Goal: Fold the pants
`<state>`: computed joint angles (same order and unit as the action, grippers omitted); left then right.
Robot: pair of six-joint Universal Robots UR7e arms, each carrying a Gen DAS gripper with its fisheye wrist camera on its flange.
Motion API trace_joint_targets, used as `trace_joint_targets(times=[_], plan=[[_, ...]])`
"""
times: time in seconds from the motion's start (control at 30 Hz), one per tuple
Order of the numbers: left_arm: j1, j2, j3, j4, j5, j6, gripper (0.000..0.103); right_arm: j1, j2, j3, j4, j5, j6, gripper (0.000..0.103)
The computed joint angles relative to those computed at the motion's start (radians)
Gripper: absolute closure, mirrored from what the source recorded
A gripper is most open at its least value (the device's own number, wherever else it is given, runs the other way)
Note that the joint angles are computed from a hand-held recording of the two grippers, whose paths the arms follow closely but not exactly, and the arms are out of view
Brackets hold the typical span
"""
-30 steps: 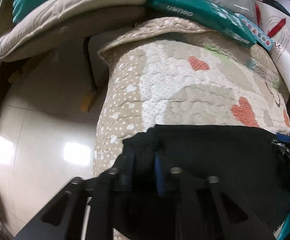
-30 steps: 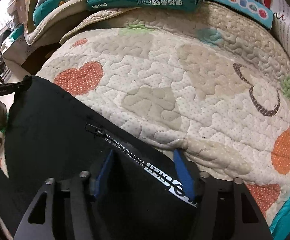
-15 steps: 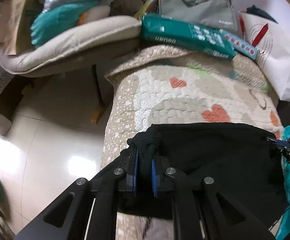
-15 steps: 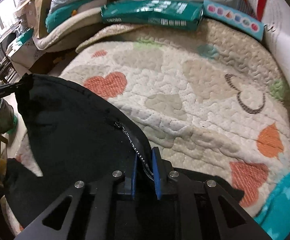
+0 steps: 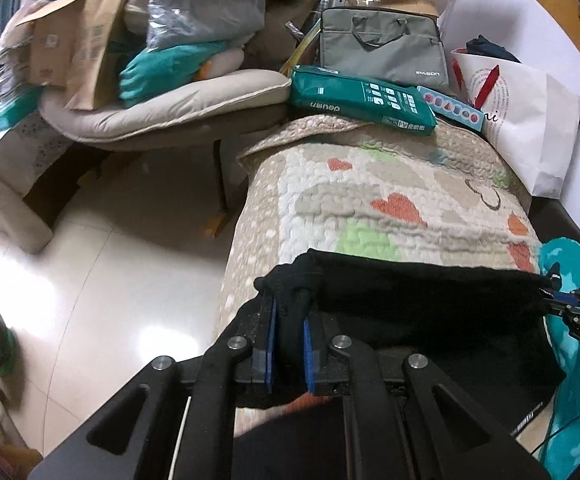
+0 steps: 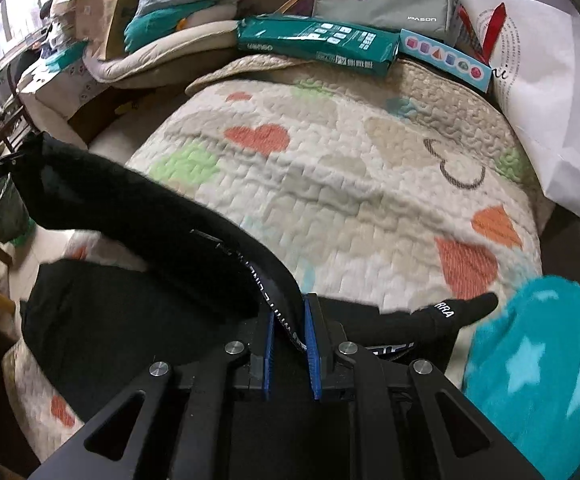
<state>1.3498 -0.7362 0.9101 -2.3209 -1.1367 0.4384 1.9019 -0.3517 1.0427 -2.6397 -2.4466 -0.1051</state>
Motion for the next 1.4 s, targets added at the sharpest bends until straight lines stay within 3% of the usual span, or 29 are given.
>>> trace_joint_targets(times=[0.2,0.4,0.6,0.77,0.83,0.87,0.97,1.03,1.23,1.3,1.4], plan=[[0.018,-0.117,0.225,-0.094,0.026,-0.052,0.092,0.020,-0.022,0.113,0.049,-0.043,0.073,0.088],[0.036,-0.184,0.366,-0.139,0.082,-0.116,0.092,0.035,-0.019,0.165,0.155,-0.072,0.132,0.088],[0.045,-0.239,0.476,-0.192,0.143,-0.141,0.088,0.041,-0.026,0.204,0.272,-0.049,0.198,0.088],[0.047,-0.284,0.557,-0.247,0.196,-0.136,0.076,0.044,-0.020,0.217,0.355,-0.046,0.232,0.088],[0.048,-0.298,0.577,-0.264,0.219,-0.149,0.061,0.048,-0.018,0.213,0.377,-0.051,0.235,0.088],[0.050,-0.306,0.583,-0.276,0.226,-0.163,0.060,0.049,-0.017,0.211,0.390,-0.053,0.237,0.088],[0.061,-0.331,0.585,-0.298,0.199,-0.230,0.053,0.057,-0.014,0.208,0.432,-0.057,0.241,0.085],[0.065,-0.354,0.595,-0.336,0.174,-0.280,0.039,0.064,-0.008,0.204,0.450,-0.068,0.235,0.084],[0.055,-0.382,0.610,-0.412,0.195,-0.309,0.039,0.089,0.000,0.205,0.508,-0.092,0.237,0.079],[0.057,-0.390,0.599,-0.392,0.194,-0.332,0.039,0.094,-0.004,0.206,0.530,-0.081,0.251,0.071],[0.060,-0.393,0.567,-0.346,0.183,-0.378,0.039,0.109,-0.008,0.202,0.560,-0.070,0.260,0.047]])
